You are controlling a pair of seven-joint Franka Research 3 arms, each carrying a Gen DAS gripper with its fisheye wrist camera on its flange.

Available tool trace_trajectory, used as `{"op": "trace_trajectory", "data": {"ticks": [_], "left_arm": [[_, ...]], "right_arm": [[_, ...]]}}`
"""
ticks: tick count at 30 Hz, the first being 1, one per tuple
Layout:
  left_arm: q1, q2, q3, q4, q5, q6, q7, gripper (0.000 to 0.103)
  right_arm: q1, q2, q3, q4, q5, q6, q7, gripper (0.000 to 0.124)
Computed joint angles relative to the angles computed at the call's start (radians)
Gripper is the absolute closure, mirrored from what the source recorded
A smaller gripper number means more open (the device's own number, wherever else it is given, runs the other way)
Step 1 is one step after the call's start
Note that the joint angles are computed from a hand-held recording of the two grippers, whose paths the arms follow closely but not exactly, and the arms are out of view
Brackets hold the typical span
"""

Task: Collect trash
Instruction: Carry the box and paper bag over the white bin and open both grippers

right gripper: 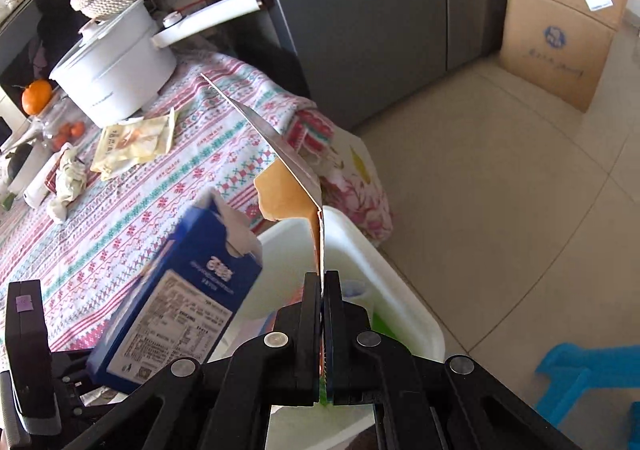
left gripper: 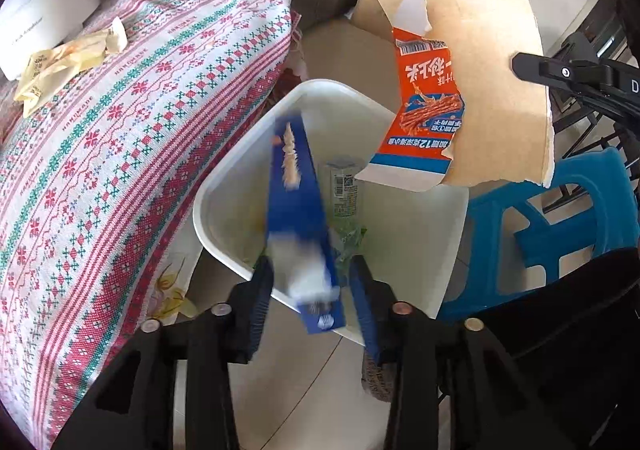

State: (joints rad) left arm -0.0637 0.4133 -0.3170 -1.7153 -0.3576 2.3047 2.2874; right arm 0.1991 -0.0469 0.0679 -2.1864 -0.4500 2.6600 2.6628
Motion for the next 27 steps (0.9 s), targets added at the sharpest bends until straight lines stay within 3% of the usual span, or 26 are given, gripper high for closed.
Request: {"op": "trace_trajectory", "data": {"ticks": [2,9,19,27], "left_arm": [[0.006,-0.006,-0.002,-0.003,-0.012,0.01,0.004,0.039],[0.026,-0.06,0.016,-0.034,-0.016,0.034,0.022,0.038],[0.058,-0.113,0.053,-0.067,-0.037,0.071,0.022,0.032],[0.078,-0.147,0.073,-0.104,-0.049,0.094,0.035,0.029]], "right_arm": [[-0.001,-0.005,-0.001,-0.008,0.006,-0.001,-0.003,0.124],[-0.004,-0.006,-0.001,-0.017,0.043,-0.004,-0.038,0.124],[0.035,0.084,-0.011,0.058,0.203,-0.064,-0.204,0.123],[0.072,0.148,-0.032,0.124,0.292,-0.123,-0.265,0.114]]}}
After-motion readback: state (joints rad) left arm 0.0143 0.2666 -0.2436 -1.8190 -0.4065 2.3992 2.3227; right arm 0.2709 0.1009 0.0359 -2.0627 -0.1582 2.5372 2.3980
